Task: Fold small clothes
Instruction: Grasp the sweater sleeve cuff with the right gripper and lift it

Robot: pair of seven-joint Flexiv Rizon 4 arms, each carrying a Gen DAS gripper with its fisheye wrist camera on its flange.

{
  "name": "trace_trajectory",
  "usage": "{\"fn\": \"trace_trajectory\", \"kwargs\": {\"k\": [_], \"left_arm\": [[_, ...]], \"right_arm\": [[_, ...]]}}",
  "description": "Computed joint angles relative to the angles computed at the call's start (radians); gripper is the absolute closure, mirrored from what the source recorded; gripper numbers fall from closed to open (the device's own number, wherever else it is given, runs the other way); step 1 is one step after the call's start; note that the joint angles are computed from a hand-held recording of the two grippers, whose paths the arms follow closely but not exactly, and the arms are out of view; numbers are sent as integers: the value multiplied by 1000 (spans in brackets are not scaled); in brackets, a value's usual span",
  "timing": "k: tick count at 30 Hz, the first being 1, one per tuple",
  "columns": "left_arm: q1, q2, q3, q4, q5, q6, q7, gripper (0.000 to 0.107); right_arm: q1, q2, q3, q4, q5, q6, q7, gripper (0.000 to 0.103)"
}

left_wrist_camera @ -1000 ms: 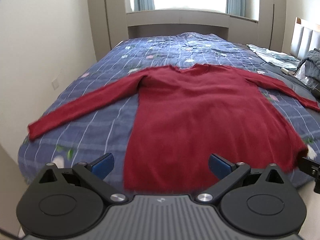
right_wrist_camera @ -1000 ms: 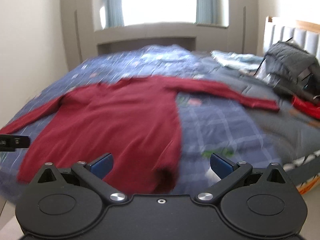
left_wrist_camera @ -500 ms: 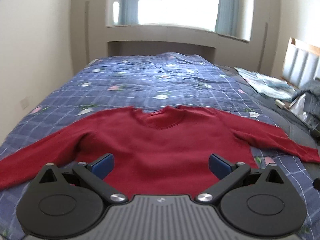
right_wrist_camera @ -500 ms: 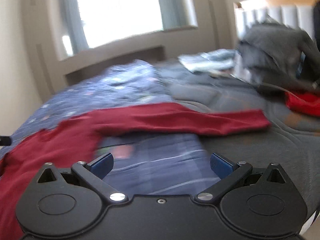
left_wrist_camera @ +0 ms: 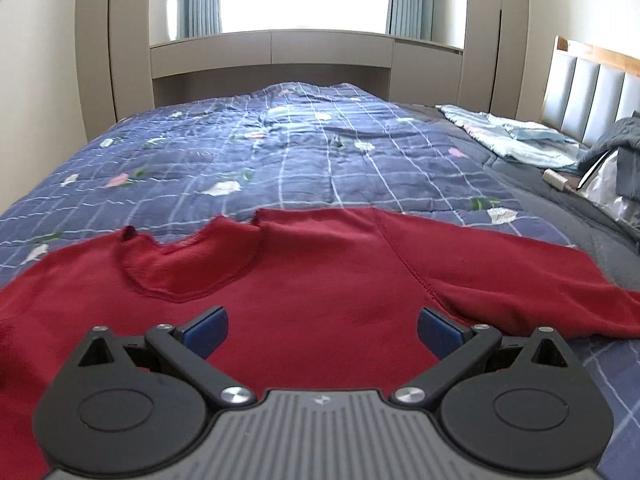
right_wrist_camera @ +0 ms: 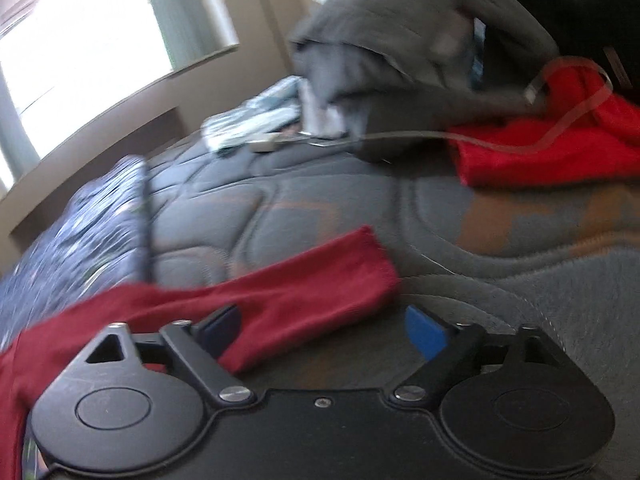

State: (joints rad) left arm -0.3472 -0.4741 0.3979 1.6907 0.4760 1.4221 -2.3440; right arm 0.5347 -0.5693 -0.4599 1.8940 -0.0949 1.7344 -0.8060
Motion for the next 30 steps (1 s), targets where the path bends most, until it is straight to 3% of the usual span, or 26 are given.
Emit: {"fn": "trace_trajectory", "kwargs": {"k": [4,6,11,16,19,24,30], "left_arm": [[28,-34,-37,-22,-38,-31,36,4],[35,-35,-46,-20,-50,-44,50,4],[59,-9,-72,-4,-82,-66,88,4],[133,58,-147,26,-154,-150,175,4],[192,107,-195,64,-205,-153,237,4],[267,192,-226,137,-288,-93,293,4],[335,293,-208,207,-333,-33,298,4]], "right_arm": [[23,-50,-54,-39,23,-30,74,43],[72,-68,-120,-47,7,-61,97,62],[123,-94,-204,-66,-53,-102,171,93],[150,-81,-235,-84,-95,-69,170,97],[173,-62,-237,-110,-107,-23,122,97],[132,-26,-87,-226,-131,24,-11,98],[21,-66,225,-454,-203,8,-152,98]]}}
